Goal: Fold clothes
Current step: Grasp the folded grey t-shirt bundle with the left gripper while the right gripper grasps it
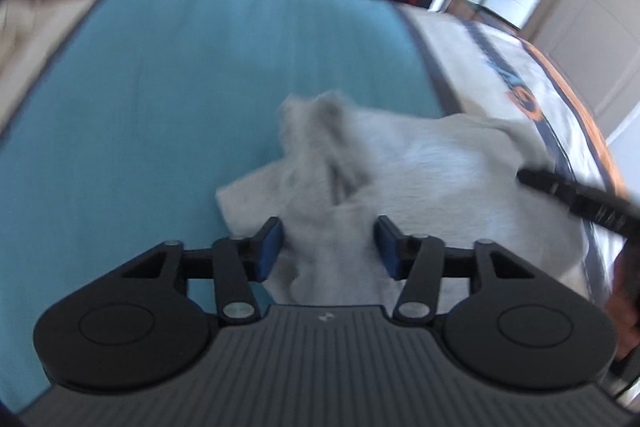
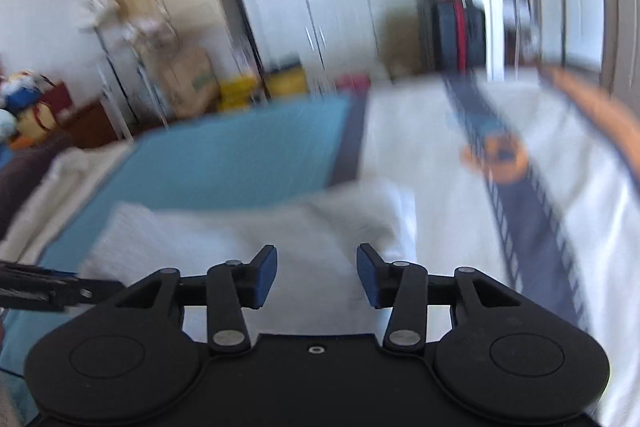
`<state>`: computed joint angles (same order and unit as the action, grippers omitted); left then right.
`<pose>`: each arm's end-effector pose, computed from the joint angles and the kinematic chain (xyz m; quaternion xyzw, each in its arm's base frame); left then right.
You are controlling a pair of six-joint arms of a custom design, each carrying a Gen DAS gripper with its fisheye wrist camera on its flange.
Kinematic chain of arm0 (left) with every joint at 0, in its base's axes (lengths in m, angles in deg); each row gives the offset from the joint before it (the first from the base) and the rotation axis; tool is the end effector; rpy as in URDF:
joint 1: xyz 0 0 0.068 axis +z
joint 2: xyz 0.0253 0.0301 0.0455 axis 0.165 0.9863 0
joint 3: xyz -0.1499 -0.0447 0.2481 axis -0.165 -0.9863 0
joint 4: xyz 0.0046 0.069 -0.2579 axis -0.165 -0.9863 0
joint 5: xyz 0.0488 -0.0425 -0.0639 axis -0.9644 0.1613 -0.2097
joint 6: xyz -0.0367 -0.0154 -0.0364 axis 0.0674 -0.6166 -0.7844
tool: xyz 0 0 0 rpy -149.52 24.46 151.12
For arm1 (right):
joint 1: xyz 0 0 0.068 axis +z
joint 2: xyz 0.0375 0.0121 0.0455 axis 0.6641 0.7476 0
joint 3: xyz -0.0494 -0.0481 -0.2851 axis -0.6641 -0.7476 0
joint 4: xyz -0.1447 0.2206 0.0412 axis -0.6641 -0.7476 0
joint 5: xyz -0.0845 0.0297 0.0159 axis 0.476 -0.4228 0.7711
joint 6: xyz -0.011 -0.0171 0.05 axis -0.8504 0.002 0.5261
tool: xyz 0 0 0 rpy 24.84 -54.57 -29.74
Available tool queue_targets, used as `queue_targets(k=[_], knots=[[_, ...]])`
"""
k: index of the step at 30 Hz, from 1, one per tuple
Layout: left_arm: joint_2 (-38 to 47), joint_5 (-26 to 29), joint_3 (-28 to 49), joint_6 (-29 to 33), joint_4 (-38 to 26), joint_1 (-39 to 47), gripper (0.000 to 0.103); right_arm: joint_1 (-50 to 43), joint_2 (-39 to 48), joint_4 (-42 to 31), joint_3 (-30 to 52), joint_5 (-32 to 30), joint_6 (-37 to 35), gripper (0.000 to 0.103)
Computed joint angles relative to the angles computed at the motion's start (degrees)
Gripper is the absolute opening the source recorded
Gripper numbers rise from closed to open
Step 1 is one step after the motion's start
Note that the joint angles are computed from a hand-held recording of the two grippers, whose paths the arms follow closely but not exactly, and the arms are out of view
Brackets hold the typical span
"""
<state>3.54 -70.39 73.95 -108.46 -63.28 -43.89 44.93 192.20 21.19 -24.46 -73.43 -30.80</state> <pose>0.1172 -0.1246 0.1790 -0.3141 0.8910 -0.0515 0.3236 0.3213 0.0412 0.1227 -0.2989 0.8534 0.2679 0.3325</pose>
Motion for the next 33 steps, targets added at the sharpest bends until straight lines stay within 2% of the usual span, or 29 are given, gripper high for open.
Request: queue_targets(k=[2,4,6,9,10,11,13,15,16,17,18,19,21,23,26,29,31,33], knots=[[0.0,2.3,-1.6,0.6,1.6,2.2,0.063,0.0,3.0,-1.0,1.9,-0.6,-1.2,0.047],[2.0,1.6,-0.4,0.5,0.0,1.6,0.065,-0.7,4.3,-3.0,3.8,-1.4,-1.6,0.043],[3.7,0.9,1.1,0.6,-1.7,1.0,0.067,-1.8,5.0,-5.6,5.7,-2.3,0.0,0.029],[1.9,1.5,0.3,-0.5,-1.3,1.6,0.068,-4.2,7.3,-9.6,8.8,-5.1,1.5,0.015],[0.7,1.5,-0.5,-0.7,-0.7,1.7,0.068,-4.8,7.8,-10.5,9.5,-6.0,2.6,0.015],[-0.3,1.1,-0.9,-1.0,-0.6,1.5,0.068,-5.2,8.0,-11.1,10.0,-7.1,4.3,0.015],[-0.9,-1.9,0.2,-1.3,-2.5,-0.6,0.065,-6.0,8.0,-11.5,10.3,-9.1,7.7,0.024],[1.2,-7.7,3.3,-2.7,-6.8,-4.8,0.062,-6.4,6.1,-8.5,8.5,-11.1,10.9,0.044],[2.2,-10.3,4.7,-2.5,-8.3,-6.5,0.061,-6.4,4.9,-6.1,7.3,-11.6,12.2,0.049],[2.0,-11.8,5.1,-0.3,-7.4,-6.9,0.047,-6.1,3.5,-3.6,6.0,-11.0,12.3,0.052],[1.7,-12.7,5.2,2.2,-6.0,-6.8,0.030,-5.4,2.5,-2.2,5.2,-10.1,11.3,0.052],[0.9,-12.7,4.6,5.1,-3.4,-5.7,0.027,-4.6,1.9,-1.8,4.9,-9.0,10.1,0.052],[-0.3,-12.4,3.6,10.6,1.6,-3.6,0.025,-2.7,1.9,-2.9,5.5,-5.8,8.1,0.052],[0.8,-12.1,3.5,15.3,4.4,-1.6,0.025,-1.1,2.0,0.0,4.7,-2.2,8.8,0.052],[4.1,-7.0,4.1,16.2,4.6,3.4,0.025,-0.3,4.1,2.8,6.0,0.9,11.8,0.052],[3.4,-3.0,1.0,16.1,9.0,7.6,0.025,-1.3,7.9,2.5,9.2,-2.6,12.5,0.051],[2.3,-2.3,0.0,16.5,10.0,8.6,0.026,-1.4,9.1,3.2,9.8,-4.9,8.9,0.025],[2.6,-0.8,0.2,20.8,11.8,11.5,0.025,-0.5,8.4,5.1,8.4,-3.9,4.9,0.015]])
